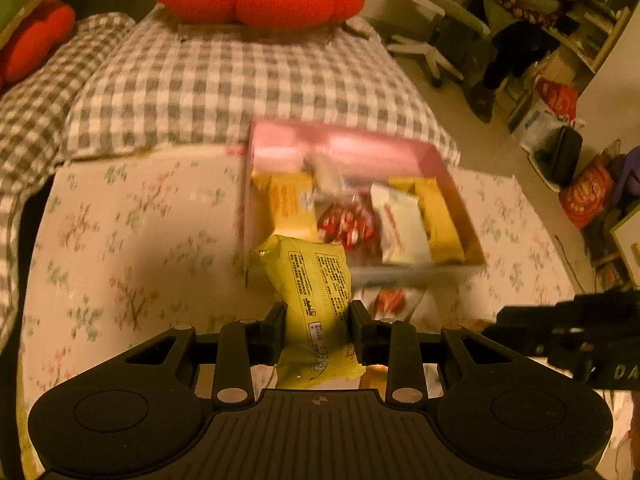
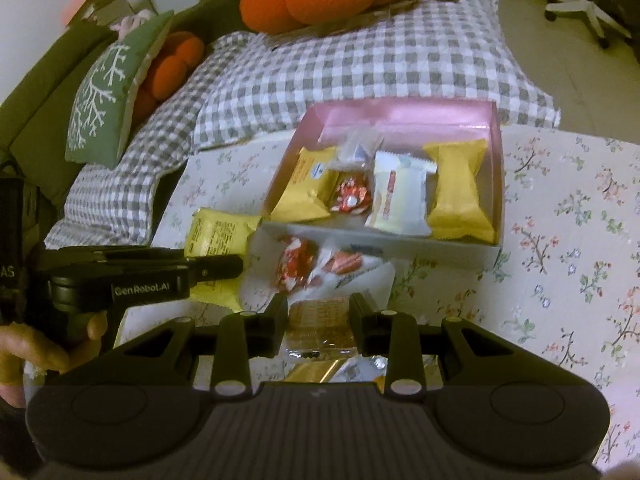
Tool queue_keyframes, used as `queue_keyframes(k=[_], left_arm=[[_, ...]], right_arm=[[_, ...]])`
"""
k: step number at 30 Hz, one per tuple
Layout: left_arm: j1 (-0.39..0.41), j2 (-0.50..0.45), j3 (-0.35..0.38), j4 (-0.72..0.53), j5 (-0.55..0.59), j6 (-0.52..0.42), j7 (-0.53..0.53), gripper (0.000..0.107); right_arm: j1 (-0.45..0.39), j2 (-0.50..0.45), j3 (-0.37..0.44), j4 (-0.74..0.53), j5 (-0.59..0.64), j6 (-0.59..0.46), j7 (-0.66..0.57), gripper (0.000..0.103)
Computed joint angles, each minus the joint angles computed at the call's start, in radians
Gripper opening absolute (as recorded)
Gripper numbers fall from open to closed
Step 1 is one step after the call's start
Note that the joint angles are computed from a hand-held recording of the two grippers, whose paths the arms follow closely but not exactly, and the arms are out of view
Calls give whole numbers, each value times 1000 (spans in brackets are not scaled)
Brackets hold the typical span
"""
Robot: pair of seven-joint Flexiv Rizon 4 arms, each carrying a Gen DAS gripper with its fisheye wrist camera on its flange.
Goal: Organize snacks
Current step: 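Lift and carry the yellow packet and brown cake toward the pink box, then lower the yellow packet and brown cake into the pink box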
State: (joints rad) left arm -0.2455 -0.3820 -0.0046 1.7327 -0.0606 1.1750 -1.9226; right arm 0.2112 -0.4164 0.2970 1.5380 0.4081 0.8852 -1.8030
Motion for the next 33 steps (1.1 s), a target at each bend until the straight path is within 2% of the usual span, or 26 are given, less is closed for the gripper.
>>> queue_keyframes(k=[8, 16, 22, 33], left_arm=[[38, -89, -14, -124, -41, 27, 34, 30], [61, -234, -33, -284, -103, 73, 105, 30], [65, -327, -28, -381, -120, 64, 143, 30], [55, -416, 12, -466, -111, 46, 136, 33]], right_arm=[[11, -75, -28, -116, -53, -7, 52, 30], [39, -192, -45, -251, -138, 22, 135, 30], [68, -276, -58, -337, -218, 28, 195, 30], [118, -387, -80, -401, -308, 170, 327, 30]])
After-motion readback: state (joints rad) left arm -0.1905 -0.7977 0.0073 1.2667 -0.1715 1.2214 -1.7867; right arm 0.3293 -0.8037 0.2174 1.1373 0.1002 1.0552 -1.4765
